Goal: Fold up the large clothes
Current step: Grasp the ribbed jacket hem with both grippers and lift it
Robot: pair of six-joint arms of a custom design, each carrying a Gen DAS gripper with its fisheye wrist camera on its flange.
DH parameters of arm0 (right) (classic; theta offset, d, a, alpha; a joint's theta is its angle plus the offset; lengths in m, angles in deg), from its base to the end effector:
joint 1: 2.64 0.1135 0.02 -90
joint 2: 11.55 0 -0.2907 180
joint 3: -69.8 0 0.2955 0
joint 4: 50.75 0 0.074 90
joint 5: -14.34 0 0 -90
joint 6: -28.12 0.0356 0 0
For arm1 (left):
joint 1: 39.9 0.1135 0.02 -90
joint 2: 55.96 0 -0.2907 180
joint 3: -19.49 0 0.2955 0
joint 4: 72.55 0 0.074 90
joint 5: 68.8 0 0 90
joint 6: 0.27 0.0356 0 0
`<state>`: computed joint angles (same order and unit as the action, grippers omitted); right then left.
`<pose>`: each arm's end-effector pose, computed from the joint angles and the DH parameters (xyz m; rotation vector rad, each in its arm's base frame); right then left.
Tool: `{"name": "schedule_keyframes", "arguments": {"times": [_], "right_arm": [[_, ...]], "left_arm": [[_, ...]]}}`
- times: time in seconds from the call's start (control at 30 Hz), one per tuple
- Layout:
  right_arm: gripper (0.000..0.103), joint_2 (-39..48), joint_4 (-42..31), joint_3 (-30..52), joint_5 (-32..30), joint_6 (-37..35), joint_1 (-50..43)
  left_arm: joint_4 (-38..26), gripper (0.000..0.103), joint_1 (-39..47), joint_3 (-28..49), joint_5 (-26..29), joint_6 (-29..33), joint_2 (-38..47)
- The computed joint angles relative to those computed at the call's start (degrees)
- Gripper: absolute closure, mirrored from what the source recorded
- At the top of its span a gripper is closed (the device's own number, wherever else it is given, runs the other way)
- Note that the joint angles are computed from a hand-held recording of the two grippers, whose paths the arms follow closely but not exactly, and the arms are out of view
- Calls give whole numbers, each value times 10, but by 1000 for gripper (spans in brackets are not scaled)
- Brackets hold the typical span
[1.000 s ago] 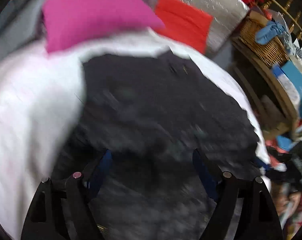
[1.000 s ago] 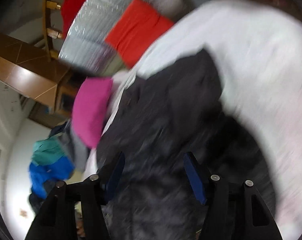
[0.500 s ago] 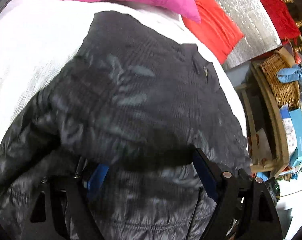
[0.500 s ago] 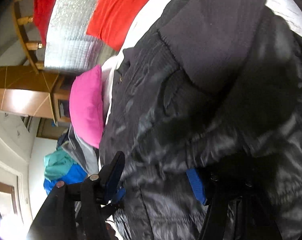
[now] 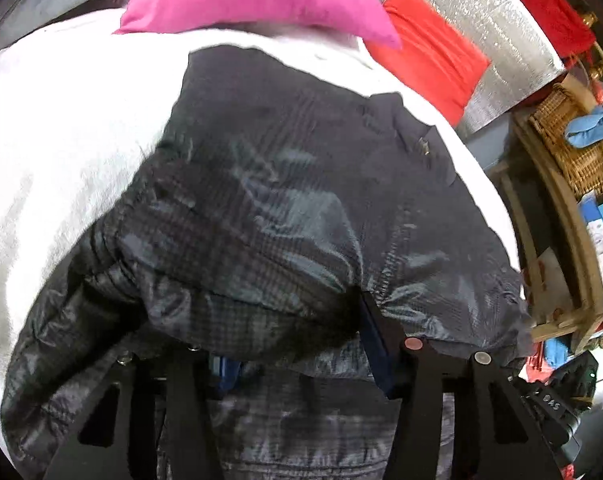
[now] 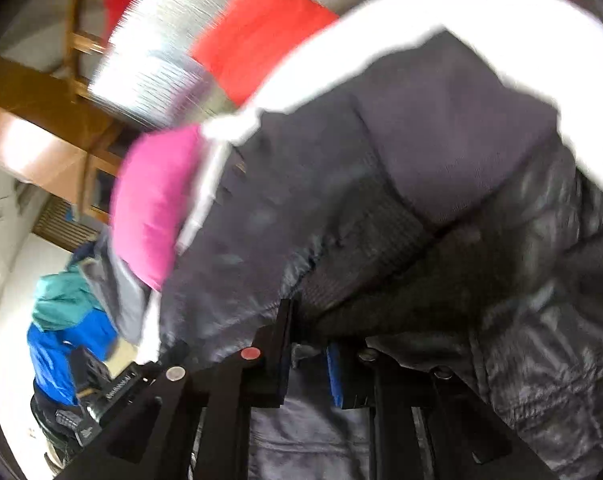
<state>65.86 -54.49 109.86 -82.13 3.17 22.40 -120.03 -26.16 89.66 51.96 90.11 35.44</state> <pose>0.2465 0.1196 0.1461 0.7845 2.3401 0.8926 0.3351 0.0632 0.1997 -0.1713 2.6344 -0.6588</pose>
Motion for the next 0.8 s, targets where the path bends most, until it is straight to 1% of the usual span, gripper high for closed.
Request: {"name": "schedule_keyframes", "arguments": {"times": [0.03, 0.07, 0.1, 0.17, 0.23, 0.33, 0.4, 0.43, 0.47, 0.5, 0.53, 0.57, 0.63, 0.67, 0.7, 0.77, 0.8], "right_arm": [[86, -1, 3, -2, -7, 0, -3], [83, -13, -6, -2, -14, -3, -6], [83, -25, -18, -1, -18, -7, -9], [82, -63, -45, -8, -12, -19, -7], [81, -98, -88, -7, 5, -37, 3], [81, -151, -142, -13, 32, -59, 14], [76, -212, -197, -19, 78, -69, 31], [65, -252, -226, -25, 101, -71, 41], [46, -297, -255, -34, 126, -66, 56], [37, -328, -275, -40, 148, -57, 72], [30, -381, -309, -51, 186, -44, 100], [30, -431, -353, -58, 229, -30, 135], [30, -474, -428, -51, 297, 8, 199], [30, -502, -484, -49, 351, 52, 259], [30, -510, -513, -48, 381, 87, 298], [30, -522, -603, -44, 450, 209, 418], [30, -511, -636, -40, 471, 264, 467]], "left_arm": [[1, 48, -2, 0, -2, 0, 0], [-8, 48, -2, 4, -4, 6, -4], [-15, 47, -1, 6, -3, 12, -7], [-28, 43, -1, 7, -5, 29, -18], [-49, 36, 2, 4, -15, 59, -31], [-71, 36, 14, -9, -24, 112, -55], [-82, 35, 29, -24, -44, 157, -91], [-78, 34, 38, -31, -48, 172, -100], [-76, 34, 51, -39, -50, 190, -115], [-71, 33, 69, -52, -53, 211, -139], [-72, 31, 86, -58, -51, 230, -152], [-72, 30, 113, -70, -46, 257, -175], [-82, 28, 161, -78, -29, 303, -195], [-90, 28, 197, -84, -17, 332, -207], [-97, 27, 220, -85, -9, 349, -210], [-129, 26, 288, -82, 16, 398, -209], [-151, 26, 320, -77, 27, 423, -199]]}}
